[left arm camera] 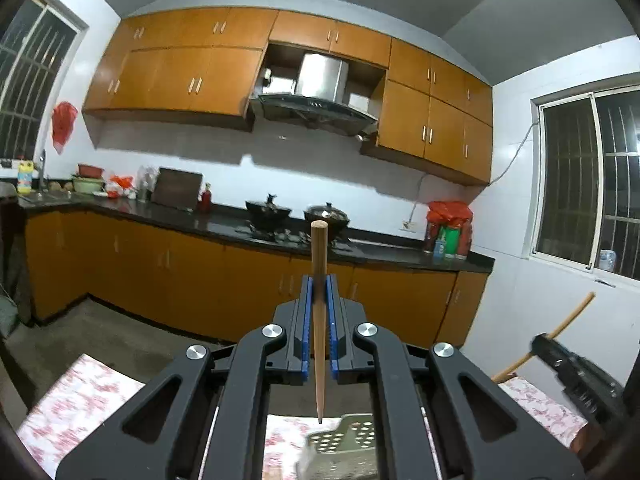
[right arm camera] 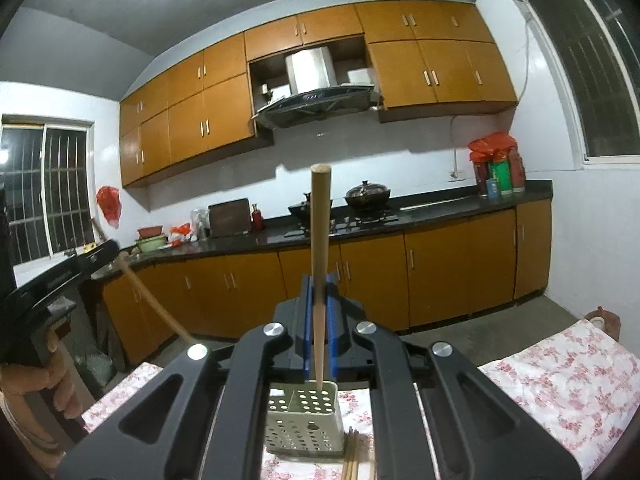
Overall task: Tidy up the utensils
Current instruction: 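Carry both chopsticks upright over the green holder and open both tools to drop them, then close the right tool on a chopstick while the left tool grasps another chopstick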
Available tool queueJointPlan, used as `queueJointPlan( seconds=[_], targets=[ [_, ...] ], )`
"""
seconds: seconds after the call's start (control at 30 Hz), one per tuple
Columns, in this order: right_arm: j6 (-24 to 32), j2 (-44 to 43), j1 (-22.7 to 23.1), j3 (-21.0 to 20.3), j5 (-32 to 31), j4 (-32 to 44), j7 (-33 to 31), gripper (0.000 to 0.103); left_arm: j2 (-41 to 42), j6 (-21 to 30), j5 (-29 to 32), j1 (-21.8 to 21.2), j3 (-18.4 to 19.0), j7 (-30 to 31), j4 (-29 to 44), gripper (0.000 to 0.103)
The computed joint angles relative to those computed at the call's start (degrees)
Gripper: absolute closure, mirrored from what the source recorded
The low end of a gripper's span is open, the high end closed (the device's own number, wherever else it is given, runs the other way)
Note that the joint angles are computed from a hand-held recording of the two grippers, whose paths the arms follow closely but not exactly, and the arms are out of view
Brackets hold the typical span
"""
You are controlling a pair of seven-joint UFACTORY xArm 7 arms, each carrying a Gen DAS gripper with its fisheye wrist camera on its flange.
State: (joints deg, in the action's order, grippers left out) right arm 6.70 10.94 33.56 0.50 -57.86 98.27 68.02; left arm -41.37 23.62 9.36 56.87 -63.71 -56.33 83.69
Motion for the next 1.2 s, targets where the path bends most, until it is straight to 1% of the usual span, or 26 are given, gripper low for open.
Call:
queueJointPlan(
  seconds=[0.03, 0.13, 0.2, 0.33, 0.37, 0.43, 0.47, 0.53, 0.57, 0.6, 0.7, 0.77, 0.83, 0.9, 0.93, 1.0, 1.03, 1.1, 1.17, 1.2],
  targets=[
    [0.4, 1.1, -0.4, 0.8, 1.9, 0.8, -2.0, 0.095, 0.7, -0.6, -0.3, 1.1, -1.7, -0.4, 0.2, 0.096],
    [1.4, 4.0, -2.0, 3.2, 11.0, 2.4, -10.9, 0.095, 1.7, -0.9, -1.4, 3.7, -5.6, -0.2, 0.3, 0.096],
    [2.5, 5.7, -2.0, 4.1, 15.0, 3.7, -15.0, 0.095, 2.6, -0.5, -2.7, 4.8, -7.8, 0.8, 0.1, 0.096],
    [4.0, 7.7, -1.8, 5.1, 21.4, 4.6, -22.0, 0.095, 4.3, 0.0, -5.7, 5.8, -10.4, 3.4, -0.7, 0.095],
    [4.1, 8.0, -1.4, 4.8, 22.3, 4.5, -22.8, 0.094, 4.7, -0.1, -6.4, 5.6, -10.5, 4.0, -1.0, 0.096],
    [3.6, 8.0, -0.3, 3.5, 23.7, 4.0, -23.3, 0.093, 5.0, -0.6, -7.5, 4.2, -9.6, 4.6, -2.2, 0.095],
    [3.4, 7.9, 0.0, 3.1, 24.6, 3.8, -24.0, 0.092, 5.3, -0.7, -7.6, 3.6, -9.2, 4.8, -2.5, 0.093],
    [3.0, 7.7, 1.1, 1.7, 25.8, 3.4, -24.4, 0.089, 5.3, -0.9, -7.3, 2.4, -8.2, 4.7, -3.1, 0.086],
    [2.6, 7.4, 1.7, 0.8, 25.9, 3.0, -24.3, 0.087, 5.3, -1.1, -7.0, 1.9, -7.7, 4.5, -3.4, 0.076],
    [2.4, 7.1, 2.4, 0.0, 25.8, 2.7, -23.9, 0.087, 5.2, -1.2, -6.6, 1.6, -7.4, 4.2, -3.5, 0.069],
    [1.5, 5.5, 4.5, -2.9, 23.2, 0.8, -20.6, 0.086, 5.2, -1.6, -5.5, 0.4, -6.5, 3.3, -3.9, 0.067],
    [0.9, 3.9, 5.1, -4.2, 20.6, -0.7, -17.7, 0.084, 5.1, -2.0, -4.7, -1.2, -5.2, 2.6, -4.5, 0.065],
    [0.5, 1.6, 5.9, -6.1, 15.8, -2.9, -12.2, 0.082, 4.6, -2.6, -3.8, -3.1, -3.2, 1.4, -5.4, 0.064],
    [1.2, -0.3, 5.5, -6.4, 12.6, -4.9, -8.4, 0.081, 4.0, -3.4, -2.7, -5.1, -1.3, 0.0, -6.5, 0.062],
    [1.6, -1.4, 5.1, -6.3, 11.4, -6.3, -6.8, 0.081, 3.2, -4.0, -2.4, -7.0, 0.6, -0.7, -7.8, 0.061],
    [3.4, -3.7, 3.7, -5.5, 10.6, -9.5, -5.0, 0.081, 2.1, -4.6, -1.4, -9.3, 2.8, -2.2, -9.5, 0.06],
    [4.1, -4.7, 2.8, -4.8, 11.0, -11.2, -5.0, 0.081, 0.5, -4.8, -1.1, -11.4, 4.9, -3.1, -11.4, 0.06],
    [6.4, -5.9, 0.7, -3.0, 14.3, -14.7, -7.3, 0.081, -1.0, -4.1, -0.2, -14.1, 7.0, -4.4, -13.8, 0.059],
    [7.8, -6.2, -1.9, -0.3, 22.2, -18.0, -13.7, 0.081, -2.8, -0.6, 0.8, -16.9, 8.9, -5.5, -16.2, 0.059],
    [8.7, -5.8, -3.3, 1.4, 27.6, -19.1, -18.3, 0.081, -3.3, 1.2, 1.4, -18.1, 9.3, -5.7, -17.2, 0.059]
  ],
)
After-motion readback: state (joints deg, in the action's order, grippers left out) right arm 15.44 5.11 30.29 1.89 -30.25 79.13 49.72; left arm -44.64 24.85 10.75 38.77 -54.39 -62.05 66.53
